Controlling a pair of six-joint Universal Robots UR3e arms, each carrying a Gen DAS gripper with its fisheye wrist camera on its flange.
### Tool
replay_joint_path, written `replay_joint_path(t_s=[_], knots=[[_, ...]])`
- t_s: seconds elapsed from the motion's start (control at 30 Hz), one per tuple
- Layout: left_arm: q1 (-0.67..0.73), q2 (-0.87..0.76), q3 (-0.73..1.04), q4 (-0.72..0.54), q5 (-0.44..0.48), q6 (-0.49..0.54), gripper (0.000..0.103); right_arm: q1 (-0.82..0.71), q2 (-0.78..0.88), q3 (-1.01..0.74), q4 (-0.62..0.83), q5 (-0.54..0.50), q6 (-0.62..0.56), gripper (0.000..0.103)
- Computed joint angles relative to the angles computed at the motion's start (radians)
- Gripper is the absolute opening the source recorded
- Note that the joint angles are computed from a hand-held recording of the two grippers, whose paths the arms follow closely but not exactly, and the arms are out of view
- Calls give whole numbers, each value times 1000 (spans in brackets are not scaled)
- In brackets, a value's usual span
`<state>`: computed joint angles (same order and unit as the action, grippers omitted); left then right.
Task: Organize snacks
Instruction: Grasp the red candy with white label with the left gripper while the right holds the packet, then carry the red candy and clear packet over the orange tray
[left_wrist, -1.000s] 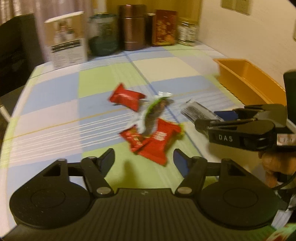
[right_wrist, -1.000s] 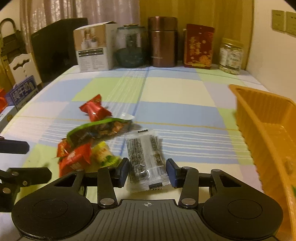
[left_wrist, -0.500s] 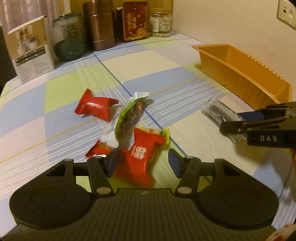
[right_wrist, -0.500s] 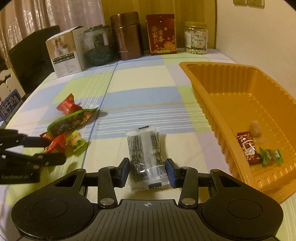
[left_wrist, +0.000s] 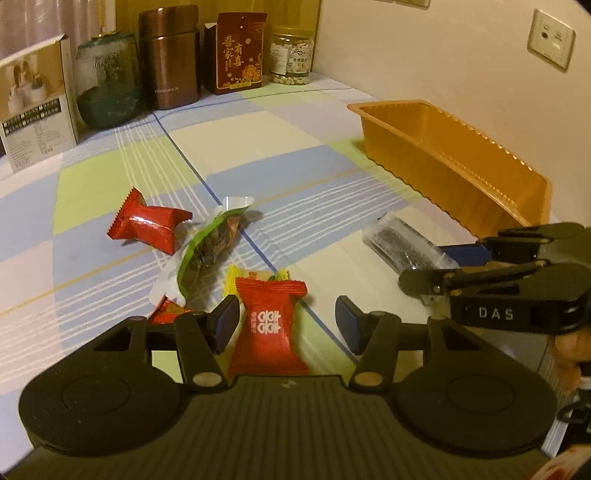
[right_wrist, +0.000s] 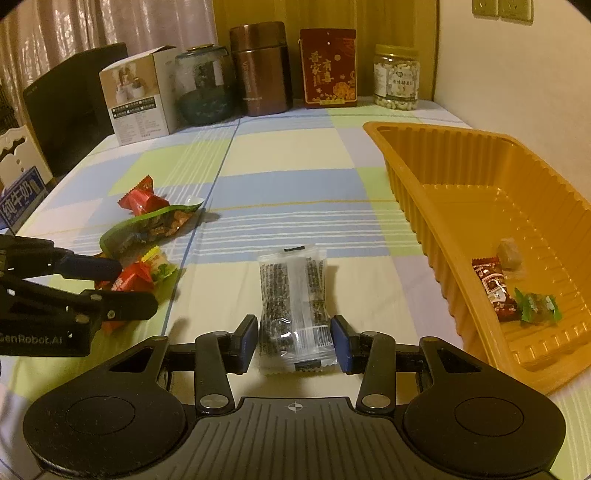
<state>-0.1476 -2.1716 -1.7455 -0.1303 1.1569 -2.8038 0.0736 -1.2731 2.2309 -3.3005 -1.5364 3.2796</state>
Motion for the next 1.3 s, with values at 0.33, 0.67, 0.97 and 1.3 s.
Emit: replay_joint_path(t_s=[0.33,0.67,0.97,1.3], knots=[[-38,-19,5,16,96,-63,26,26,63,-26,-60,-48,-37,54],[-64,47,-80,74,141,-194,24,50,37,-39,-26,-93,-38,42],[-89,184,-213,132,163,-284,24,54,-92,60,-35,-106,-18,41],[-126,334,-402,184,186,-341,24,-4,-289,274,38,-53,-27,42]])
